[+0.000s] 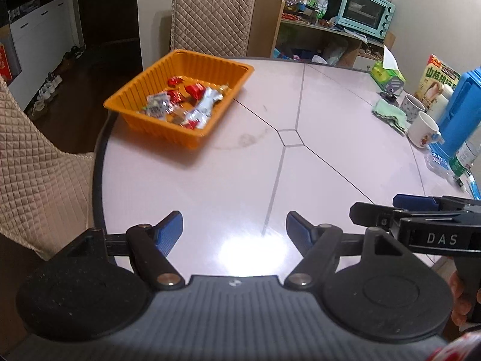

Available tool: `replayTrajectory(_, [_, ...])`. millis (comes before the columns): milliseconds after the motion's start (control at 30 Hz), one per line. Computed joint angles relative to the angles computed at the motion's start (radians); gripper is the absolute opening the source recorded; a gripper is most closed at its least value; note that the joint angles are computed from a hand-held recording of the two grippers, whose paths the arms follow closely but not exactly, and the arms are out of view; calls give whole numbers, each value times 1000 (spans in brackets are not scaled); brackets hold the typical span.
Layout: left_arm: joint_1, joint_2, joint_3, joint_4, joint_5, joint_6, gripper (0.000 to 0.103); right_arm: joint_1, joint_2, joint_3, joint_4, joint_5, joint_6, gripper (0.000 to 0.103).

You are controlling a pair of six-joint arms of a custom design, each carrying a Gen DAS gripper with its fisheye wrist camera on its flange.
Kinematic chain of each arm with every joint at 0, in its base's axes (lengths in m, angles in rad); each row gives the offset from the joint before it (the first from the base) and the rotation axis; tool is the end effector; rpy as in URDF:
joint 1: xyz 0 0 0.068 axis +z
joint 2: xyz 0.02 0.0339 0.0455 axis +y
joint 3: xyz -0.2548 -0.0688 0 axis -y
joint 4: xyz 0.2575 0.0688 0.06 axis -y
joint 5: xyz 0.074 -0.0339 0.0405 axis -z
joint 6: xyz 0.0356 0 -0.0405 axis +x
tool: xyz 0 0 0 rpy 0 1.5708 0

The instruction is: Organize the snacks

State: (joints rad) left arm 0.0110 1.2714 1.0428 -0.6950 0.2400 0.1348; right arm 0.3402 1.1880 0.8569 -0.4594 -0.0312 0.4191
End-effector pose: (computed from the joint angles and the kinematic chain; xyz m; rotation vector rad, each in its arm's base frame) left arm 0.2748 -0.0054 0.2704 0.2525 2.4593 -0.2367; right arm 0.2494 0.0895 0.2450 0.0792 2.3966 0.4002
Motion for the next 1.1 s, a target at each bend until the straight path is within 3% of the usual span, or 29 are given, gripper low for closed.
replayTrajectory(333, [-95, -147, -94, -38, -61, -61, 74, -55, -171, -102, -84, -48, -49, 88])
replayTrajectory(1100, [-194, -99, -77, -24, -92, -104, 74, -141, -210, -115, -129, -70, -117, 88])
